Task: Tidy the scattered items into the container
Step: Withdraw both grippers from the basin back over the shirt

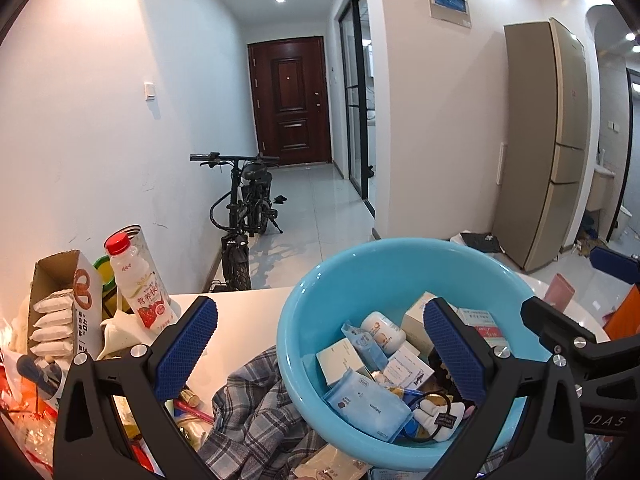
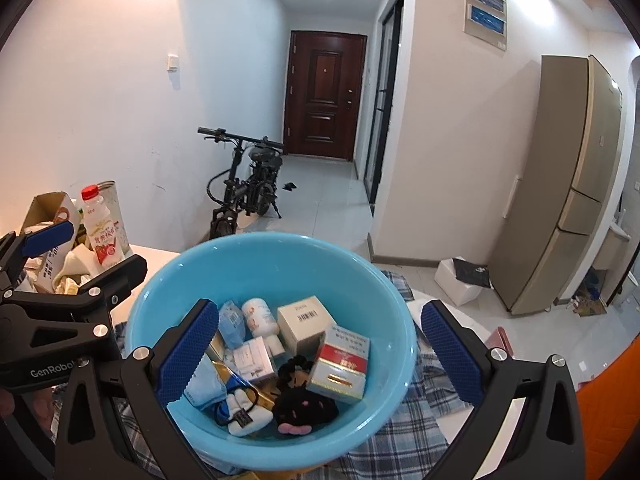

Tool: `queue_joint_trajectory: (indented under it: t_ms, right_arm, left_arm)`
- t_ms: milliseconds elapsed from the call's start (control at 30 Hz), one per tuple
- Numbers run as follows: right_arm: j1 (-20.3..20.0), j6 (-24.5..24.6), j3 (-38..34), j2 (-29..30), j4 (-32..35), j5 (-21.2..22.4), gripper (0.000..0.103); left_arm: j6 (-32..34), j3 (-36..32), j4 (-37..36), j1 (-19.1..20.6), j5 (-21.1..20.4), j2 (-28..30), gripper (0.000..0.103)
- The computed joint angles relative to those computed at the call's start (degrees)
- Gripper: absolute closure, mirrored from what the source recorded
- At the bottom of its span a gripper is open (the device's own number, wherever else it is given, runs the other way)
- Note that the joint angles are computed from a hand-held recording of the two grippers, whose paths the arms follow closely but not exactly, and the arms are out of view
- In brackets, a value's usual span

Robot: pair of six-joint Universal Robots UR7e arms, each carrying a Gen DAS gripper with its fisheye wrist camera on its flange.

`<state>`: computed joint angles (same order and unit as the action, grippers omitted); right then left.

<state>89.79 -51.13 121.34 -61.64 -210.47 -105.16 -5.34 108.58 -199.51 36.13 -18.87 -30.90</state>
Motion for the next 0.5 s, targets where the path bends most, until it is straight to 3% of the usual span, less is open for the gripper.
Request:
queue_joint_trajectory:
  t_ms: [167, 300, 500]
  right_arm:
    - [1.4, -1.7, 0.5, -0.4, -1.3, -3.9, 0.000]
    - [1.6, -2.6, 3.3, -2.5, -2.2, -3.1, 0.000]
    - [0.4, -3.7, 10.6, -6.8, -5.5, 1.7, 0.000]
  left_arm:
    - [1.6, 1.6, -0.7, -1.3, -0.9, -0.9, 0.001]
    - [-0.7, 5.0, -0.8, -3.2, -0.7, -2.7, 0.000]
    - [-15.0, 13.4, 4.7, -7.3, -1.1, -7.4, 0.001]
